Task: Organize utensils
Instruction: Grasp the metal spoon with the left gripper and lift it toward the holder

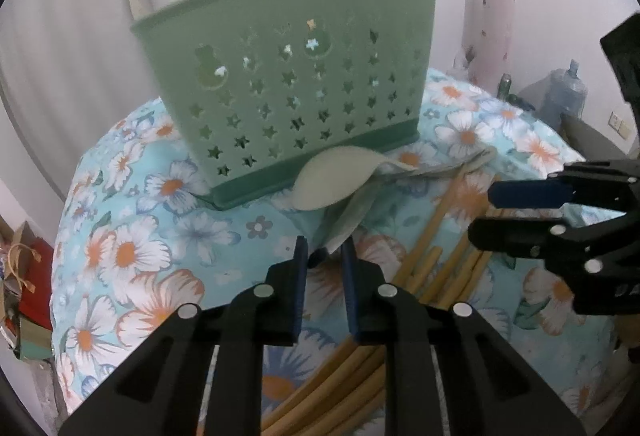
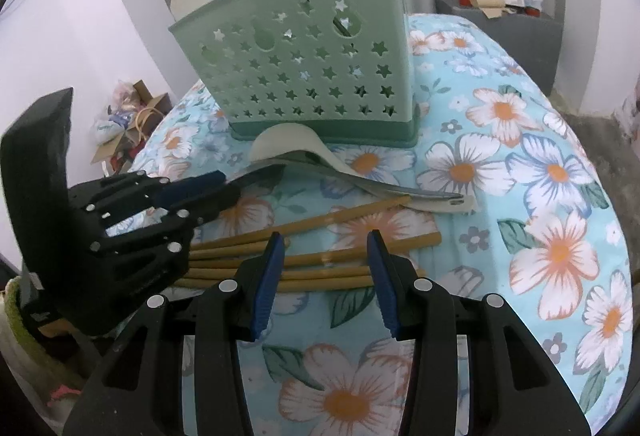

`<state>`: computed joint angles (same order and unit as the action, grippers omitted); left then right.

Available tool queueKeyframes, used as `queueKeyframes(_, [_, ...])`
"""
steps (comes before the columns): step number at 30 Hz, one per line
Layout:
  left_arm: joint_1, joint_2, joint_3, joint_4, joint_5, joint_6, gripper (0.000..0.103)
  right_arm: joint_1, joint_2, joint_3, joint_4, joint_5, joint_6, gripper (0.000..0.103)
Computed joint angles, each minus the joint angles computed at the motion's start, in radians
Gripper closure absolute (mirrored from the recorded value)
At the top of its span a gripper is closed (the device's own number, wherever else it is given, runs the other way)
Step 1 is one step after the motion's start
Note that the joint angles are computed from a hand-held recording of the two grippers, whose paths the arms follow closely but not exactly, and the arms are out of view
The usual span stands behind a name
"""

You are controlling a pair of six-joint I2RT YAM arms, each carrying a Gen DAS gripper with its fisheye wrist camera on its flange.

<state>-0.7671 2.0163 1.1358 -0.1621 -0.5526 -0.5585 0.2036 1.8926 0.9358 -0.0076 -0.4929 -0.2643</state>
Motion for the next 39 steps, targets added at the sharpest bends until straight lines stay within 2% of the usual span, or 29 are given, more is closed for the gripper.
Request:
queueKeyframes(6, [-0.006,0.002,-0.007,0.028,-0.022,0.008,0.089,0.0,-0.005,-0.003,0.008,0.003,0.008,0.061])
queueKeyframes(11, [-0.022,-0.073,-0.074,0.075,-0.056,-0.004,0.101,-0.01,-0.018,-0.012,0.019,0.008,0.012,0.061])
queueKeyframes(17, [-0.038,-0.216,-0.186,0.084,-0.053,-0.116,0.102,-0.019,-0.048,-0.035,0.048,0.017,0.01,0.061])
queueKeyframes(22, [-0.052,-0.357,-0.307,0.072,-0.065,-0.257,0.102,-0.002,-0.069,-0.045,0.076,0.052,-0.018,0.061])
queueKeyframes(27, [-0.077,-0.52,-0.43,0.007,-0.137,-0.437,0.102,0.063,-0.083,-0.054,0.134,0.135,-0.076,0.062])
queueKeyframes(31, [-0.081,-0.583,-0.463,-0.102,-0.214,-0.535,0.102,0.129,-0.057,-0.037,0.162,0.2,-0.134,0.062])
queueKeyframes(33, [-0.08,-0.624,-0.492,-0.129,-0.236,-0.577,0.102,0.161,-0.037,-0.029,0.185,0.248,-0.163,0.062])
queueKeyframes(39, [-0.071,-0.681,-0.525,-0.17,-0.282,-0.609,0.102,0.241,0.06,0.025,0.224,0.439,-0.252,0.062])
